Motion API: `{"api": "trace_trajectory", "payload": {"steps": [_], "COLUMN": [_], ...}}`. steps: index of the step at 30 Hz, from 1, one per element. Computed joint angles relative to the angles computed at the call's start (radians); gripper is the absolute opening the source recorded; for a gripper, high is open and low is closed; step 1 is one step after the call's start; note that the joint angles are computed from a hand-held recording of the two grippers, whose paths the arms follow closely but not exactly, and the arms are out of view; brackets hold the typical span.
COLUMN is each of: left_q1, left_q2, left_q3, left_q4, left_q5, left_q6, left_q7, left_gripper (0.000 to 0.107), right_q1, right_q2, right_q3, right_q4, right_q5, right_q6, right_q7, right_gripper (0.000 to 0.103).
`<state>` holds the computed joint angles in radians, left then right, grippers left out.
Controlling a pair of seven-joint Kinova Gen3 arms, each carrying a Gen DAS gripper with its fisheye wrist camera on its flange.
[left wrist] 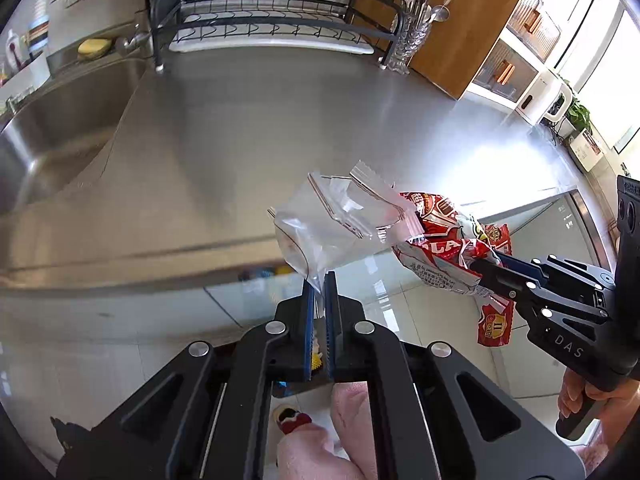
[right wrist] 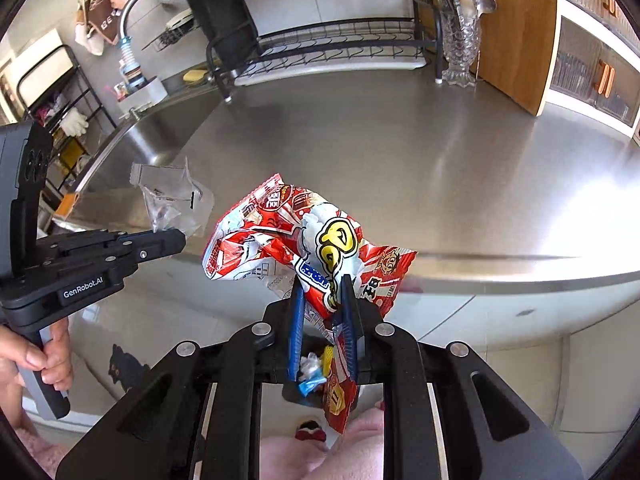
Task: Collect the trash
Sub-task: 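Carry both bags over the bin and open both tools to drop them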
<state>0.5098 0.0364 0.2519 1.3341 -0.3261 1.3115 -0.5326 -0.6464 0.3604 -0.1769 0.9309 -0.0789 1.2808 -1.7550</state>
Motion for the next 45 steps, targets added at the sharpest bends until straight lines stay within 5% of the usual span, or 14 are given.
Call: {"api": "trace_trajectory", "payload": {"steps": [12,22,35,45], "left_q1": [0.021,0.035,-0.03,-0.112], "left_q2": [-0.08,0.001,0.165,0.235], "left_q3": [0.081,0.043,-0.039,-0.057], "left_q4": [0.243,0.444,0.682,0.718], "left_q5": [0.095,0.163,0.334,0.491], "left_q6": [-0.055,-0.304,-0.694,-0.776], "left_q7": [0.253,0.299,0.051,-0.176], "left_gripper": [0.004,0.004,0.004,0.004], "right_q1": [-0.003,0.003,-0.041,-0.107], "right_q2": [-0.064,0.012,0.181,0.291], "right_q3": [-0.042,-0.035,-0.022,-0.019], "right_q4": [0.225,0.368,0.469,0.472], "right_q5": [-0.057,-0.065,-0.039,0.006], "right_q6": [0.018,-0.041,-0.251,-0.312], "right_q7": [0.009,0.018,-0.122,-0.179], "right_gripper": [0.018,0.018,0.019,0.019]}}
